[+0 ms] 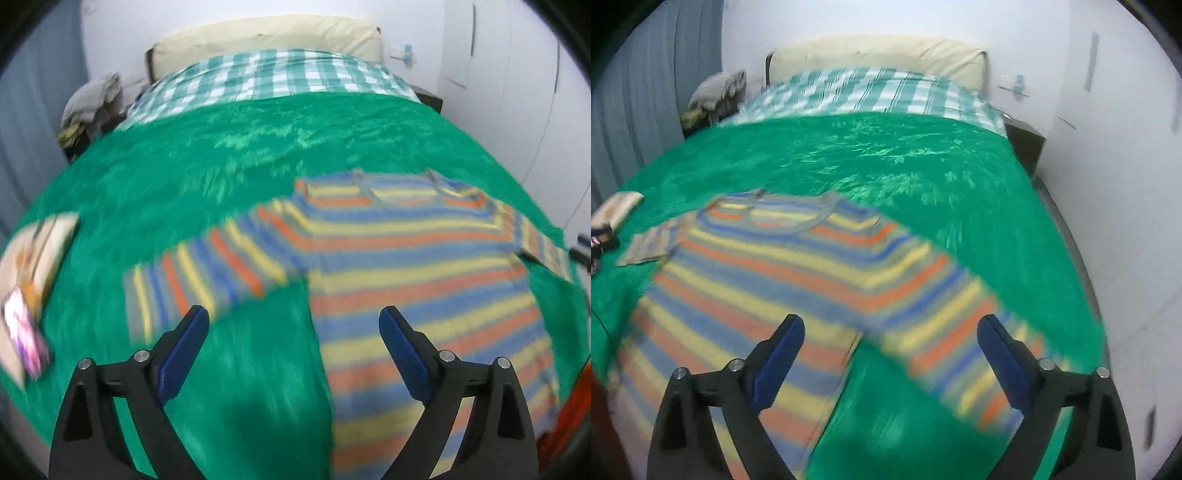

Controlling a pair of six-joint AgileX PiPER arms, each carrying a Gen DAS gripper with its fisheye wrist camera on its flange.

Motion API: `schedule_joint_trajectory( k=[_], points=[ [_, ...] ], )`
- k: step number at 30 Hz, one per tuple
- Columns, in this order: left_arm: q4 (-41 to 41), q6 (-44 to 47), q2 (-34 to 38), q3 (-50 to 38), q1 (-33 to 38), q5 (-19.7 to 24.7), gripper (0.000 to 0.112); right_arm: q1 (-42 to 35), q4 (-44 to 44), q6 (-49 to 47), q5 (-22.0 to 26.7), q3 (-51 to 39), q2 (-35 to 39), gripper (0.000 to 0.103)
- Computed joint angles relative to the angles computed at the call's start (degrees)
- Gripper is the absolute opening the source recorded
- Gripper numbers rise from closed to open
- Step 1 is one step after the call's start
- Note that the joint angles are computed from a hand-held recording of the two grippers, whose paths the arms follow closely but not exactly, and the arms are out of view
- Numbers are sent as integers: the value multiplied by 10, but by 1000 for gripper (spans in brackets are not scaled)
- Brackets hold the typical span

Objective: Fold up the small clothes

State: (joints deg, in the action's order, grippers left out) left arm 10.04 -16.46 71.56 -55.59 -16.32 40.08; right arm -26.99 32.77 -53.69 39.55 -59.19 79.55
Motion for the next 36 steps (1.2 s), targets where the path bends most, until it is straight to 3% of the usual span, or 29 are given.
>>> schedule_joint_trajectory(
  k=[4,6,9,11,13,16,19,22,26,32,36],
  points=[
    [4,-122,-119,94,-73,43,95,-81,56,-32,39,174,-190,95],
    [-8,-159,-152,120,-113,49,95,-144,91,-51,99,226,-267,95],
    [71,-262,-154,137,-191,60,96,-252,150,-89,190,280,-364,96],
    [135,-314,-144,148,-212,57,97,-273,157,-88,207,296,-393,97],
    [165,-334,-141,164,-204,52,97,-268,158,-93,205,304,-401,97],
    [189,-349,-133,202,-152,15,97,-233,142,-92,147,328,-418,97],
    [223,-387,-137,264,-99,-38,97,-238,135,-96,126,349,-407,97],
    [169,-319,-131,296,-40,-84,97,-256,140,-112,118,358,-392,97],
    [15,-152,-68,288,40,-116,100,-272,144,-113,106,361,-368,97],
    [104,-259,-44,292,0,-120,102,-269,141,-105,102,362,-353,97],
    [115,-277,-40,293,-7,-116,103,-262,140,-106,102,366,-355,97]
  ],
)
